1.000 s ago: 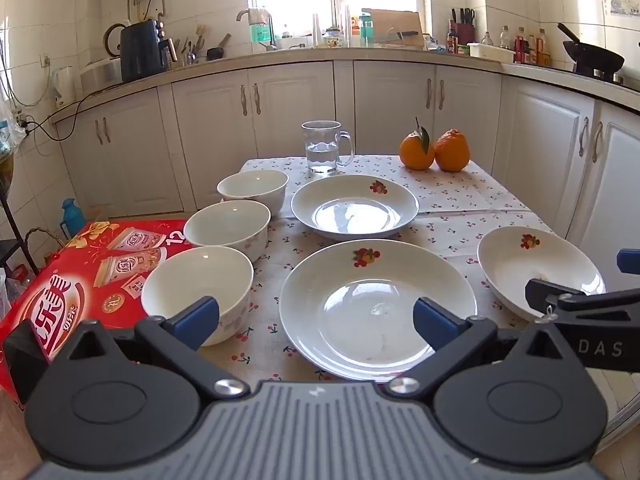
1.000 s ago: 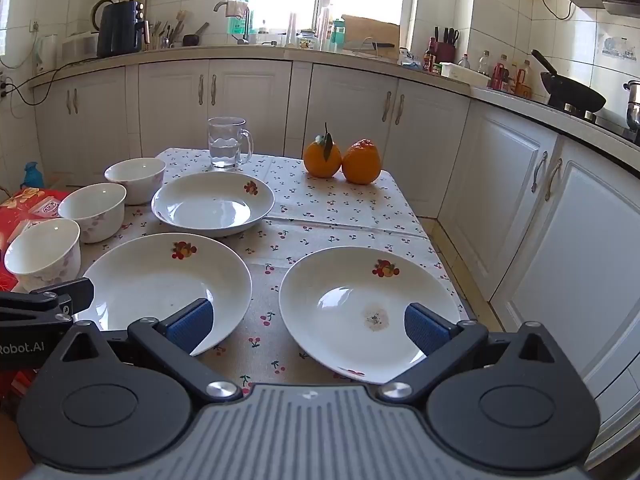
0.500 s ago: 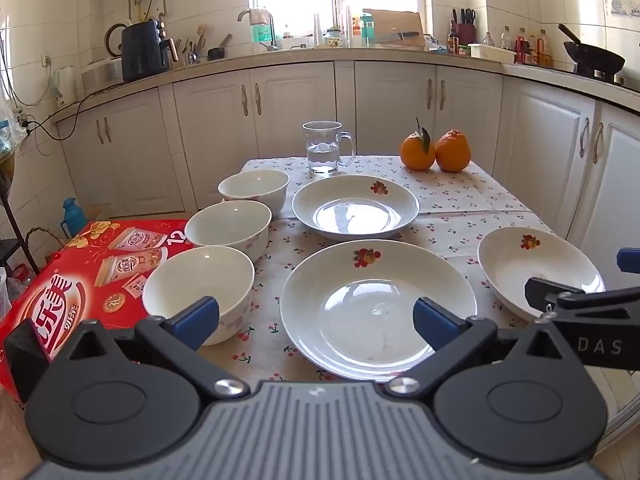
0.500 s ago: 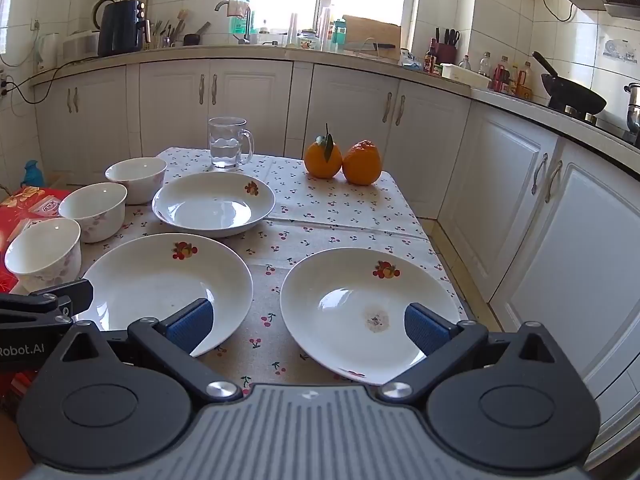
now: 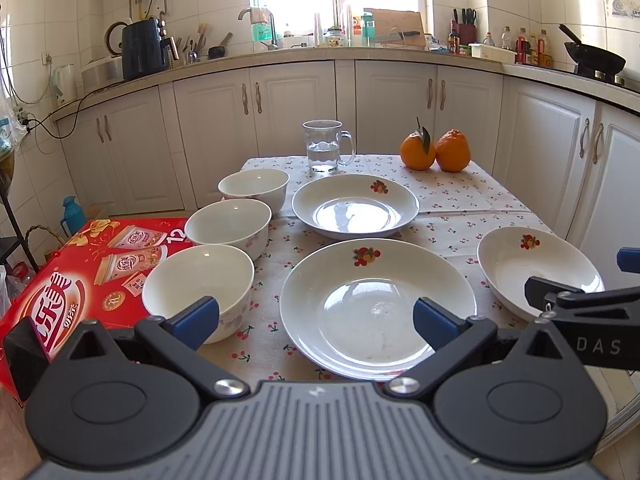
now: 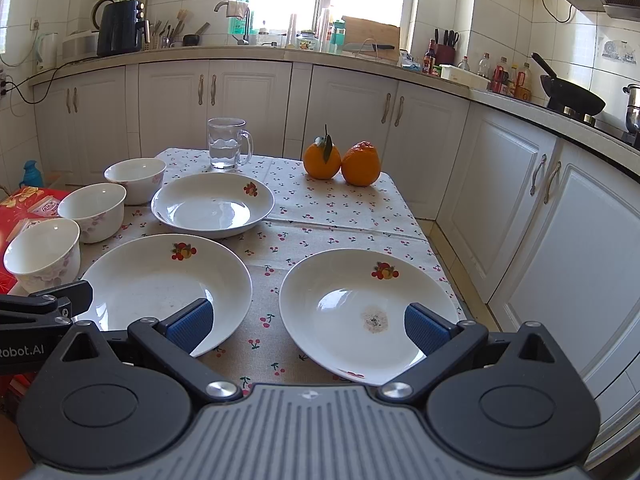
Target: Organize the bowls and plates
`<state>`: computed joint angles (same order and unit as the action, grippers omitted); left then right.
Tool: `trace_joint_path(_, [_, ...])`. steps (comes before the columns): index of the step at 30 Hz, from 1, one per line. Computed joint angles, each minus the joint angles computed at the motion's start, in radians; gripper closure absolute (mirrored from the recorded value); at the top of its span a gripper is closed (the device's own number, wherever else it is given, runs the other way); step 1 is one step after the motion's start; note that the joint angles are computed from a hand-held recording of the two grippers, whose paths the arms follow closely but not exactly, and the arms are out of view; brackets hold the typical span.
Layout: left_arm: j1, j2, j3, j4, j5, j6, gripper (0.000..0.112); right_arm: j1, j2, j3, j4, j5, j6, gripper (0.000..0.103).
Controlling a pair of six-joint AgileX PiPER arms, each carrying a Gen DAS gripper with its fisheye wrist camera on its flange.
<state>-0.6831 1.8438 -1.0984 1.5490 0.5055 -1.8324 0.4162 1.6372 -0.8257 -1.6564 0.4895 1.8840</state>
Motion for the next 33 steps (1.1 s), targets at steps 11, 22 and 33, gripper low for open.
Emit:
trace_joint_path(11, [0.000,0.000,0.001,0.002,0.000,-0.003,0.010,0.000,-0.001,0.000,0.002,0.001,-0.004,0.000])
trace_joint_path(22, [0.001,0.000,0.004,0.006,-0.001,-0.008,0.010,-0.002,-0.011,0.006,0.000,0.004,-0.008,0.000])
trace_joint_path(33, [0.001,0.000,0.004,0.007,-0.002,-0.009,0.010,0.002,-0.007,0.003,0.003,0.008,-0.010,0.000])
